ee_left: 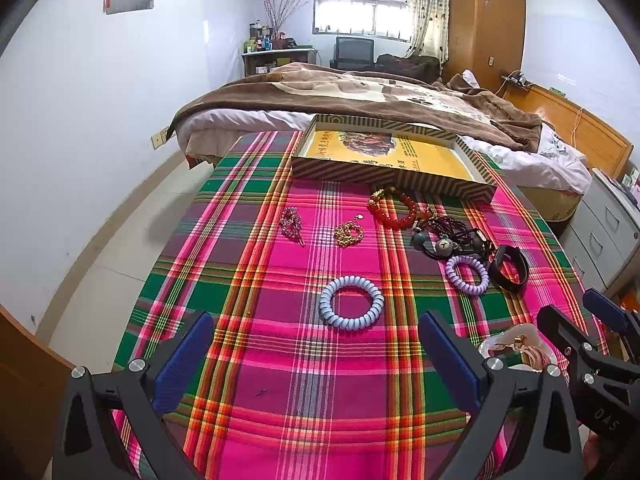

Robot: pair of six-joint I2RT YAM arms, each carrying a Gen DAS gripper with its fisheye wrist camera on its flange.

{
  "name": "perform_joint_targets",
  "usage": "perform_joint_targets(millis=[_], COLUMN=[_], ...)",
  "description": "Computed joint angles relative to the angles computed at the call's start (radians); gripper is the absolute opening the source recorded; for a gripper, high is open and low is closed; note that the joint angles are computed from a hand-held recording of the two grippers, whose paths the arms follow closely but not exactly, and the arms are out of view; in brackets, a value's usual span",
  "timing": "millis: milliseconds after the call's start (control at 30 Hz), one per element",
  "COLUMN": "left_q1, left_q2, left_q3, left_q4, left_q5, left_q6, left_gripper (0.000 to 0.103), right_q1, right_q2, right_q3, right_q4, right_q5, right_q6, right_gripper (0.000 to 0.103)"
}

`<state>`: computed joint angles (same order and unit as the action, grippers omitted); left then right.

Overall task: Organize jewelry
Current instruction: 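Move the right gripper toward the white pearly hair claw clip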

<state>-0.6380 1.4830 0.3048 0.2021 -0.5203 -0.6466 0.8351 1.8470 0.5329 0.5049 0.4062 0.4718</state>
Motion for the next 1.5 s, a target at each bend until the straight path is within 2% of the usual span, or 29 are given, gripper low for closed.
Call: perform_joint_targets(millis=[1067, 1500], left_q1=[-0.003, 0.013], left_q2=[0.006, -0.011], left_q3=[-0.006, -0.025], left_q4=[0.018, 0.012], left_q5=[-0.002, 0.011], left_q6=[0.003, 0.01], left_gripper=[0.103, 0.103], right_q1=[0.017, 0.003], right_q2=[-0.007, -0.008], right_q3=[-0.01, -0.053], right_q4=[0.008, 0.099], right_q5=[0.01, -0.056], right_q6=[0.002, -0.056], right_gripper=[0.088, 0.088])
